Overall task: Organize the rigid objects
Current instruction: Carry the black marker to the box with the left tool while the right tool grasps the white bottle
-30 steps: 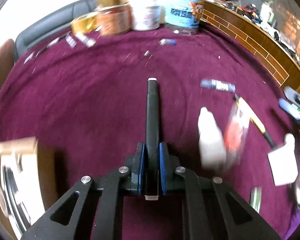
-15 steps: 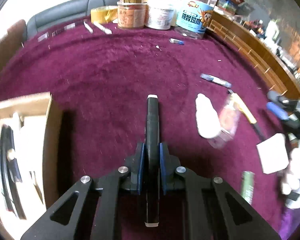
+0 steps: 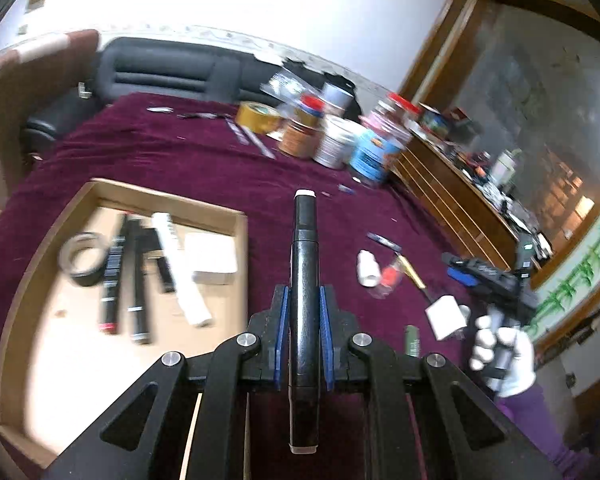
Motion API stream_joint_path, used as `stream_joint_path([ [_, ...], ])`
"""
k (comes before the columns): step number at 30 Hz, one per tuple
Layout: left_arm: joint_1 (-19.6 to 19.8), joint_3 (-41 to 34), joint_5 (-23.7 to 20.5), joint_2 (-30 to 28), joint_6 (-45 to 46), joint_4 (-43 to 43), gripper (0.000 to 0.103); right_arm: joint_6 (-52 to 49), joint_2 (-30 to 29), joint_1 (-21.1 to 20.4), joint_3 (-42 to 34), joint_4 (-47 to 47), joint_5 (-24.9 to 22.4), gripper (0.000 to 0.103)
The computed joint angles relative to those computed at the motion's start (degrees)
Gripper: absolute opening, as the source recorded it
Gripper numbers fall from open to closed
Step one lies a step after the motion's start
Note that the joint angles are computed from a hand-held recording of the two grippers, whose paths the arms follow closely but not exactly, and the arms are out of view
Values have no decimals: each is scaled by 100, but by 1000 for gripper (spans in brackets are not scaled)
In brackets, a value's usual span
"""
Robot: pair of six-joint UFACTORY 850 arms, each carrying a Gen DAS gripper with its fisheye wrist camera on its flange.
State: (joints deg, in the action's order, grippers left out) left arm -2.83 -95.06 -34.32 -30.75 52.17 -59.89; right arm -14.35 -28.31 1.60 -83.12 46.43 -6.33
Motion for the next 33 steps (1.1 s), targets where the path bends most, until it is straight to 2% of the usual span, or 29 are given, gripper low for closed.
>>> stream_joint_path([
  [3, 227, 203, 16, 69, 65, -198, 12, 984, -86, 215, -451, -1260, -570, 49],
  [5, 380, 325, -7, 57, 14, -347, 12, 1155, -362, 358, -997, -1676, -1116, 49],
  [8, 552, 471, -49, 50, -50, -500, 12, 2169, -1054, 635, -2105, -3081, -1990, 49],
  [16, 961, 946, 189, 263, 168, -751, 12, 3444, -2580, 1060, -4304, -4752, -3622, 49],
  [18, 1043, 1009, 213, 273, 237, -810, 12, 3708, -2642, 1123, -4332, -5048, -3684, 49],
  [19, 1066, 1019, 213, 262, 235, -820, 12, 3872, -2705, 1151, -4388, -5236, -3803, 45],
  [21, 1123, 993, 181, 203, 190, -835, 12, 4156, -2712, 1190, -4352, -5588, -3847, 24],
  [23, 1156, 927, 130, 133, 45, -752, 12, 4180, -2624, 1161, -4221, -5547, -3795, 24],
  [26, 1153, 809, 135, 48, -292, -384, 12, 4347, -2308, 1138, -3790, -5583, -3452, 24],
  [28, 1136, 563, 47, -99, -726, 88, 12, 4155, -1984, 1105, -3400, -5221, -3090, 24],
  [31, 1054, -187, -385, -558, -1950, 1372, 12, 3564, -1628, 1156, -3042, -4572, -2706, 24],
  [33, 1010, -1000, -1035, -1101, -2713, 2074, 12, 3119, -1526, 1228, -2964, -4134, -2601, 24],
])
